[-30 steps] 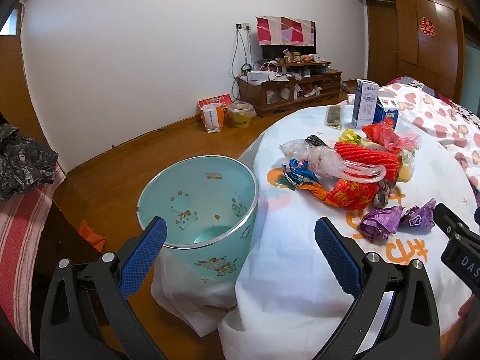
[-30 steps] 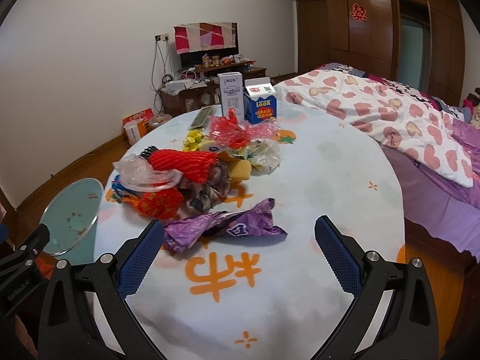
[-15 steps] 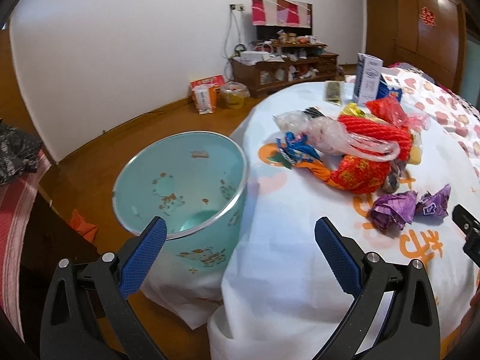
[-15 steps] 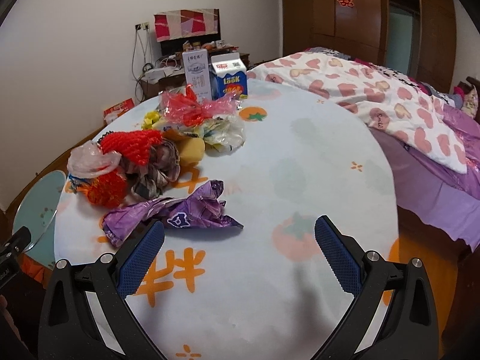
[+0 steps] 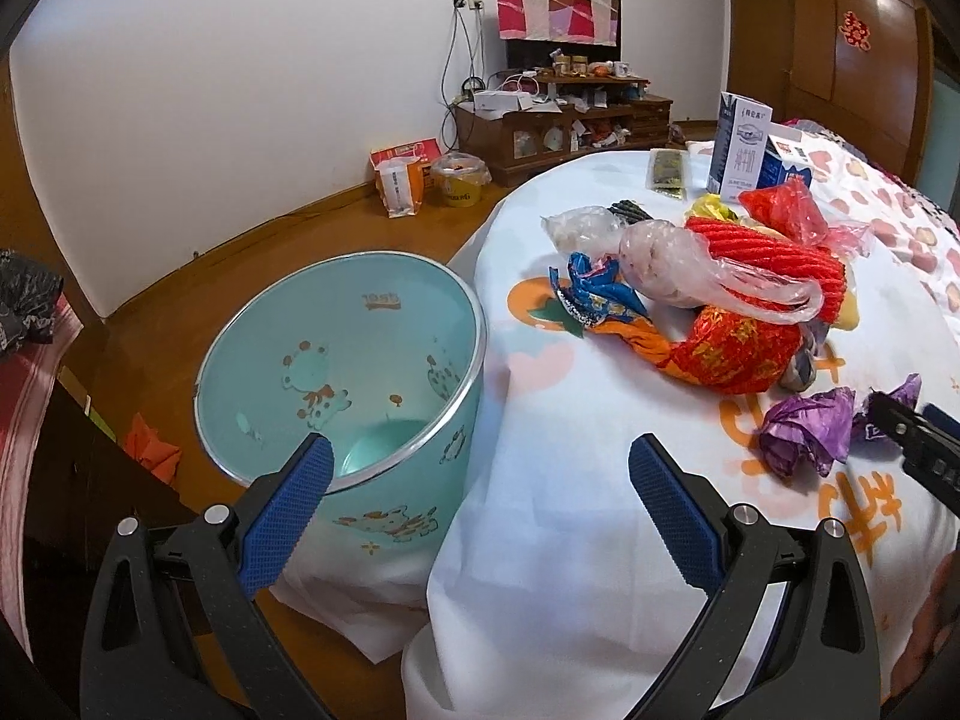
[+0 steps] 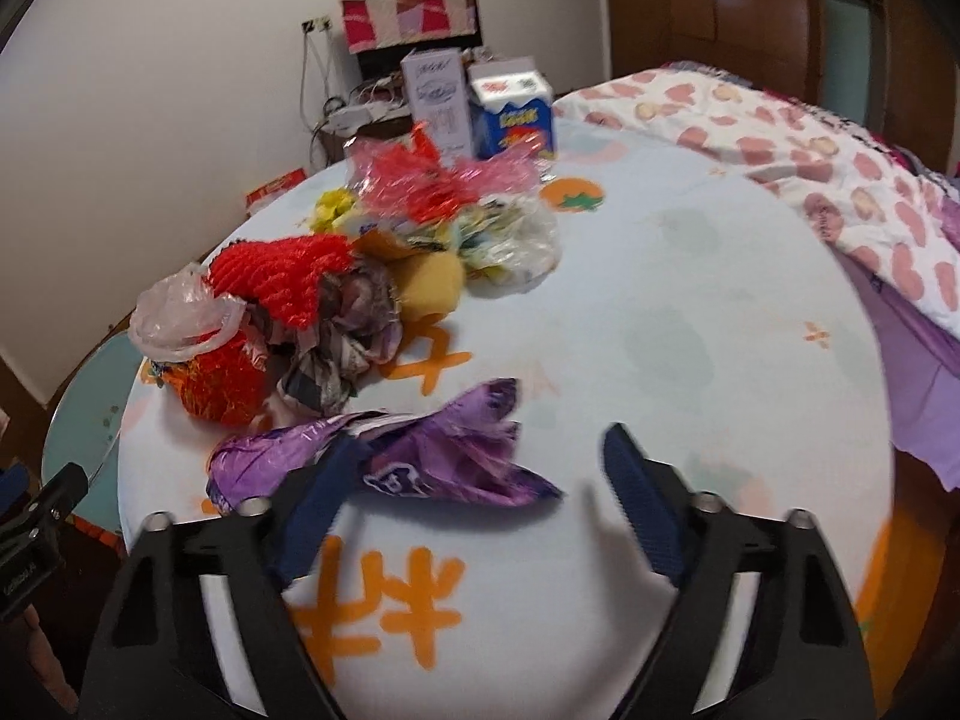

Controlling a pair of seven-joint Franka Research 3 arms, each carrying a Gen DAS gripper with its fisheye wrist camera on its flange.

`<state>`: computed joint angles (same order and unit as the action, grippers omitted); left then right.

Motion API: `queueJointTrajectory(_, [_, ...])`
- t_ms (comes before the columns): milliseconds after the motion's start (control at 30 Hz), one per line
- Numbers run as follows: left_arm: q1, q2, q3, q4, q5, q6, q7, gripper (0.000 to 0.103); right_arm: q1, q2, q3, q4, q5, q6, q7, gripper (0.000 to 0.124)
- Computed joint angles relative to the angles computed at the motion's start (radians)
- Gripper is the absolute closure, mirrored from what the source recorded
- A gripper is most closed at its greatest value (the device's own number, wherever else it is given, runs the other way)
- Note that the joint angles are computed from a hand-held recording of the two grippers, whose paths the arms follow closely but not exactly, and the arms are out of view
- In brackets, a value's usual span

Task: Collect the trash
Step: 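Grasp the purple wrapper with the right tool while the left tool grasps the clear plastic bag, then carry both items over the blue bin and open both tools to drop them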

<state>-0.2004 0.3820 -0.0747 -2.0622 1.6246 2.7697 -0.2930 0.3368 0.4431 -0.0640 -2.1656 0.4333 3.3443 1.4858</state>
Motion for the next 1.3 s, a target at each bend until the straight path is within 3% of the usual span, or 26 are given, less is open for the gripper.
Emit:
queueJointTrajectory(33, [0.0,0.002,0.001,0.003,0.002,0.001,0.001,0.006,-0.061,0.007,0.059,0.015,-0.015,-0.02,-0.01,0.067])
queueJointTrajectory(100, [0.0,0.006,0.001,0.012,-0.004,-0.002,0.012,0.007,-0.136,0.015,0.134,0.03,-0.047,-0.042,-0.008,0.074])
queueJointTrajectory(200, [-0.002,0.012,0.004,0.029,-0.008,-0.003,0.02,0.007,-0.082,0.016,0.084,0.028,-0.058,-0.023,-0.016,0.079])
queueJointTrajectory(300, [-0.004,0.023,0.006,0.056,-0.006,0.004,0.024,0.008,-0.12,0.004,0.119,0.017,-0.069,0.005,-0.017,0.089])
queueJointTrajectory(400, [0.0,0.032,0.009,0.09,0.01,0.04,0.014,0.009,-0.094,-0.013,0.085,0.008,-0.058,0.046,-0.022,0.1])
queueJointTrajectory(600, [-0.001,0.092,0.015,0.212,-0.015,0.125,0.041,0.01,-0.017,-0.023,-0.008,0.023,0.022,0.116,-0.064,0.1])
queueJointTrajectory(700, [-0.012,0.152,0.02,0.286,-0.111,0.15,0.131,0.015,-0.024,-0.021,-0.001,0.029,0.053,0.133,-0.079,0.1])
queueJointTrajectory(767, [0.005,0.202,0.001,0.329,-0.252,0.169,0.256,0.017,-0.056,-0.016,0.027,0.035,0.045,0.13,-0.074,0.1])
queueJointTrajectory(833, [0.048,0.256,-0.045,0.365,-0.4,0.206,0.388,0.023,-0.062,-0.009,0.033,0.036,0.047,0.13,-0.076,0.1])
queueJointTrajectory(900, [0.06,0.296,-0.076,0.402,-0.493,0.186,0.491,0.03,-0.08,-0.007,0.048,0.035,0.04,0.117,-0.072,0.1])
queueJointTrajectory(967, [0.044,0.324,-0.067,0.431,-0.531,0.181,0.537,0.043,-0.104,-0.01,0.067,0.027,0.025,0.11,-0.061,0.1])
queueJointTrajectory(1000, [0.047,0.342,-0.074,0.448,-0.558,0.183,0.579,0.058,-0.1,-0.012,0.061,0.022,0.027,0.11,-0.06,0.1])
queueJointTrajectory(1033, [0.042,0.345,-0.064,0.444,-0.569,0.193,0.59,0.069,-0.09,-0.013,0.051,0.021,0.033,0.109,-0.062,0.1])
queueJointTrajectory(1100, [0.037,0.337,-0.048,0.428,-0.596,0.224,0.605,0.074,-0.066,-0.019,0.027,0.014,0.054,0.115,-0.068,0.1])
queueJointTrajectory(1167, [0.002,0.31,0.007,0.4,-0.589,0.267,0.571,0.077,-0.055,-0.034,0.018,0.001,0.073,0.133,-0.069,0.1])
queueJointTrajectory(1267, [-0.119,0.251,0.169,0.345,-0.511,0.34,0.451,0.077,-0.029,-0.062,0.003,-0.024,0.112,0.187,-0.09,0.1])
queueJointTrajectory(1300, [-0.186,0.229,0.252,0.326,-0.461,0.361,0.382,0.078,-0.018,-0.067,-0.002,-0.026,0.128,0.205,-0.105,0.1])
